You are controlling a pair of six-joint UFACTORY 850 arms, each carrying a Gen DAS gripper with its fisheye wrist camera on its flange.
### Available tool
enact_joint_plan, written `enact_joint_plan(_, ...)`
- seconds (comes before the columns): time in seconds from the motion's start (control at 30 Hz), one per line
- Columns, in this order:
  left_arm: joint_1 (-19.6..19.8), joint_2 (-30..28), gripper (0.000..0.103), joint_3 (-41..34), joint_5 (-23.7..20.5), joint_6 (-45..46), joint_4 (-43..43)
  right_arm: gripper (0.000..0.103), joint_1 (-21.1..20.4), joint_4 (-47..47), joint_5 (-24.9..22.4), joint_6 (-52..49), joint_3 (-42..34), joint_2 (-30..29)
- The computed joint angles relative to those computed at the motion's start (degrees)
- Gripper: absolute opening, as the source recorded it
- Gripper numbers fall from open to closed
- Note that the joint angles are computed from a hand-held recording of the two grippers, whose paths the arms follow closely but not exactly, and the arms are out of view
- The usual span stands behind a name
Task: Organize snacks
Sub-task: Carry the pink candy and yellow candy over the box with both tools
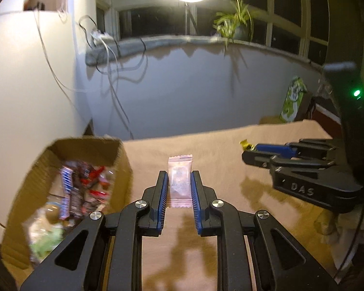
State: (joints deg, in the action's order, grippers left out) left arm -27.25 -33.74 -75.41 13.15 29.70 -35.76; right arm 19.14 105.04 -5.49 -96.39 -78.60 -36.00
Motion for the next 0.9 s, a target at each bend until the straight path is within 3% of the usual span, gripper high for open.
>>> enact_joint_plan(0.17, 1.7, 3.2, 0.017, 3.4, 3.3, -5.2, 4.6, 0.025, 1.1, 3.4, -0.8, -2.4, -1.2, 0.0)
enact_joint_plan(0.37, 4.9, 5.0, 0.017, 5.8, 4.7, -9.6, 6.7, 0.025, 3.3, -2.5, -1.0, 4.4, -4.8, -1.7)
enact_joint_plan(0.9, 11.7, 5.9, 0.017, 8.3, 4.0, -17.8, 11.4, 0.025, 8.7, -40.9, -2.4, 45.1, -18.6, -9.8)
